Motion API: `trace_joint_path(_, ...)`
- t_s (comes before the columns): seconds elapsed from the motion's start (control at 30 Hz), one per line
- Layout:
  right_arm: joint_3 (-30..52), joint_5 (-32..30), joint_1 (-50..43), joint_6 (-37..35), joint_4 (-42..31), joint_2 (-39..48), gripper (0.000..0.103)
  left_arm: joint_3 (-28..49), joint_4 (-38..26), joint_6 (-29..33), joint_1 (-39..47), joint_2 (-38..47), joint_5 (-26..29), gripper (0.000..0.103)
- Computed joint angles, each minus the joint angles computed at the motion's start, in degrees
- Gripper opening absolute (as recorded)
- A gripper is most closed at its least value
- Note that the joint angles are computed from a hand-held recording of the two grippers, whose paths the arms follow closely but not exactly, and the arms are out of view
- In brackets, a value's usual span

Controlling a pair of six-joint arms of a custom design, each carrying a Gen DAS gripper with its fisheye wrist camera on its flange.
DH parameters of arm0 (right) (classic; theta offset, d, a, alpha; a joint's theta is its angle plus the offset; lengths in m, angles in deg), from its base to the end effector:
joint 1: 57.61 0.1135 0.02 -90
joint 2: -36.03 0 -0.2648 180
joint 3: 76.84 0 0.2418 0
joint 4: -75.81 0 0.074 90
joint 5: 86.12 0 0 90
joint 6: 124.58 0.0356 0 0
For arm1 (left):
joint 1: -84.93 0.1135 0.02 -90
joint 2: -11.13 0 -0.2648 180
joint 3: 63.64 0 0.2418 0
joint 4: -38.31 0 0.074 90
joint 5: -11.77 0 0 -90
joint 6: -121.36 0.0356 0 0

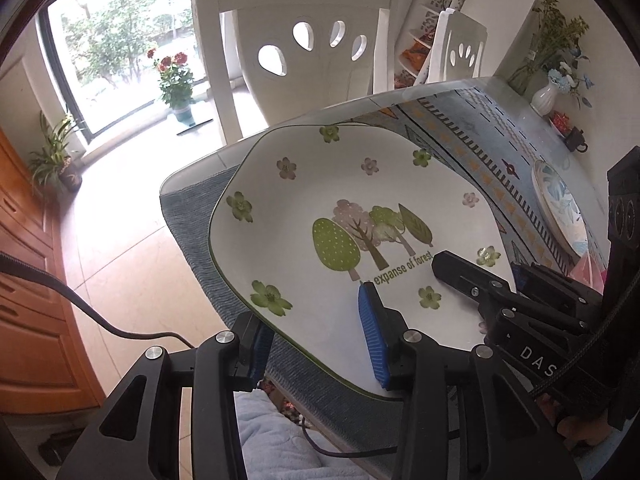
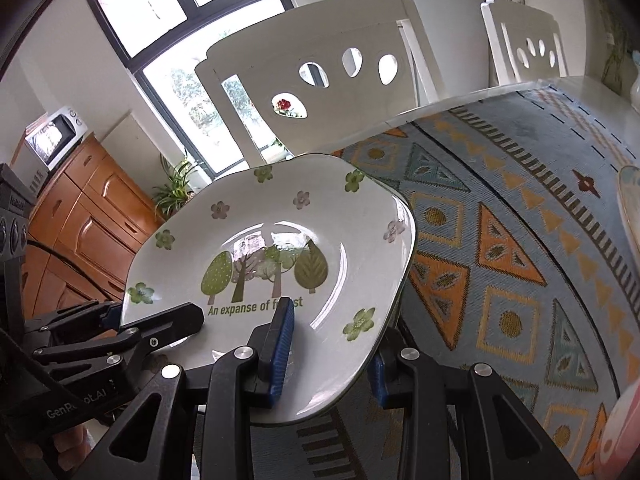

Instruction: Organize plates and bowls

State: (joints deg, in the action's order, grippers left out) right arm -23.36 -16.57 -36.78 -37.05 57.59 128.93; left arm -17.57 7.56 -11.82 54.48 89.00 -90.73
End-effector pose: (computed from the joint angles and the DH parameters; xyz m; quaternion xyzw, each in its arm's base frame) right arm 0.2551 0.1104 0.1337 -0.2393 0.9157 0.2120 0.2435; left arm 0.1936 -0.1048 0.1485 -0.1327 0.9569 -0.0567 0.2522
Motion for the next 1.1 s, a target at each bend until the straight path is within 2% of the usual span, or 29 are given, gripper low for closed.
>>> trace_joint_path(0.33, 2.9, -1.7, -0.8, -1.4, -1.8, 3.1, 0.032, 0.7, -1.6, -0.7, -0.4, 0.2, -0.8, 0.039)
trace_joint_path(0.6, 7.1, -2.4, -0.8, -2.3, -6.8, 5.5, 0.031, 1.4, -3.7, 1.0, -1.6, -0.4, -1.6, 0.037)
trace_joint_path(1.1, 8.0, -4.3, -2.6, -1.4, -10.9, 4.4, 0.031, 1.2, -5.9, -0.3, -2.7, -1.3, -0.7, 0.037)
